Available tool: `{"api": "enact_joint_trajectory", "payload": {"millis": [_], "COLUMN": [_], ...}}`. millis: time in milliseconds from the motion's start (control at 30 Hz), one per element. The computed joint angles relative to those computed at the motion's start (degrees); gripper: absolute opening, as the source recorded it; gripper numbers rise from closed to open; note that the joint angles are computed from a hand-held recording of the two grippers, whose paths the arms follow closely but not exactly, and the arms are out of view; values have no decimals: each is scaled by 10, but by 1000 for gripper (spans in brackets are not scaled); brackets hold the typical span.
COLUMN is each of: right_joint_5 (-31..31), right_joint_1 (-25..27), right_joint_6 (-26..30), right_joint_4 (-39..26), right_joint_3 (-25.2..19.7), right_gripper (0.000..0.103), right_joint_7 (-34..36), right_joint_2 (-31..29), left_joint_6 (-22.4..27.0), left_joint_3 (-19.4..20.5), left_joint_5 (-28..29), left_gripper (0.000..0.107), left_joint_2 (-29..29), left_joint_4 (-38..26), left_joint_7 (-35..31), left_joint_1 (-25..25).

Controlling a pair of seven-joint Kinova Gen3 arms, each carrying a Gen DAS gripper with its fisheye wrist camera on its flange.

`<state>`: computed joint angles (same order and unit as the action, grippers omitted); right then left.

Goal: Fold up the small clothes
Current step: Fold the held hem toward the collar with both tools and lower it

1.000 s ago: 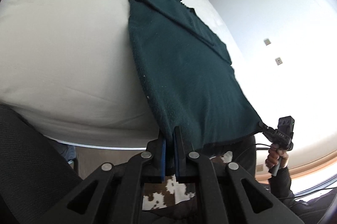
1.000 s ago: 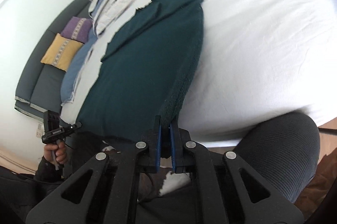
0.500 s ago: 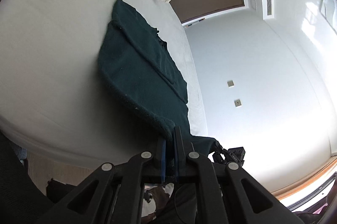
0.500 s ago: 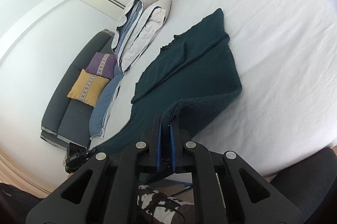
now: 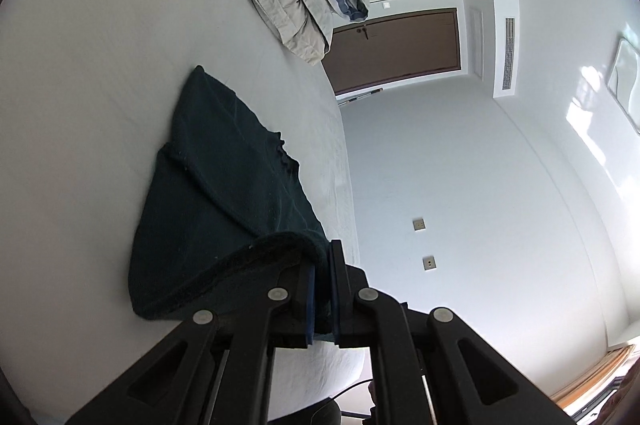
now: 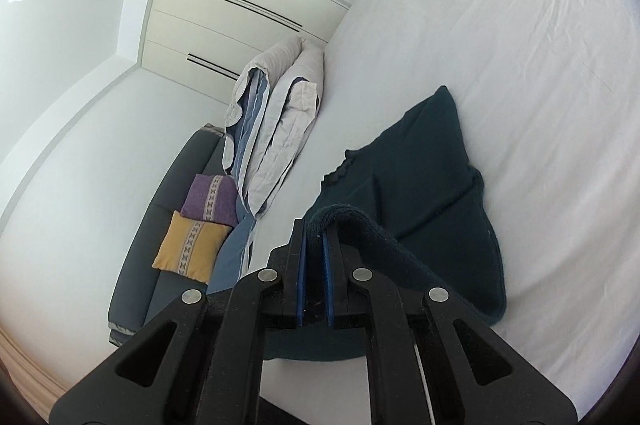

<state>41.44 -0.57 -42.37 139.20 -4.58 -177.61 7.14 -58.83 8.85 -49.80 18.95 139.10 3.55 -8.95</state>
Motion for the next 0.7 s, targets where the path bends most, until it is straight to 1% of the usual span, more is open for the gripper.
{"api": "enact_joint_trajectory", "payload": {"millis": [67,100,167,200,300,367,433,500,533,600,700], "right_joint_5": [6,7,6,6,-11,-20,-30,-54,-54,-26,44], "right_joint_1": [12,28,70,90,135,156,158,170,175,168,145], "right_joint_6": [10,24,56,75,140,186,226,264,287,334,404], "right_joint_4": [-37,-59,-108,-135,-213,-265,-317,-362,-389,-440,-513], "right_joint_3": [-9,-28,-81,-108,-183,-225,-243,-272,-285,-289,-285], "right_gripper": [6,6,6,6,6,6,6,6,6,6,10], "right_joint_7": [-8,-9,-9,-9,25,51,71,104,111,97,46], "right_joint_2": [29,44,81,102,165,206,243,280,298,330,378], "left_joint_6": [18,19,29,42,90,105,128,151,165,208,277], "left_joint_3": [2,3,8,11,19,25,29,31,33,43,60], "left_joint_5": [2,1,-6,-13,-34,-44,-50,-54,-59,-84,-145], "left_gripper": [6,6,6,6,6,6,6,6,6,6,8], "left_joint_2": [23,36,66,78,109,129,146,162,171,190,226], "left_joint_4": [-39,-54,-93,-115,-179,-211,-242,-273,-289,-324,-381], "left_joint_7": [14,20,43,57,89,106,119,130,137,165,230], "left_joint_1": [1,-3,-10,-13,-13,-16,-16,-15,-16,-19,-19]}}
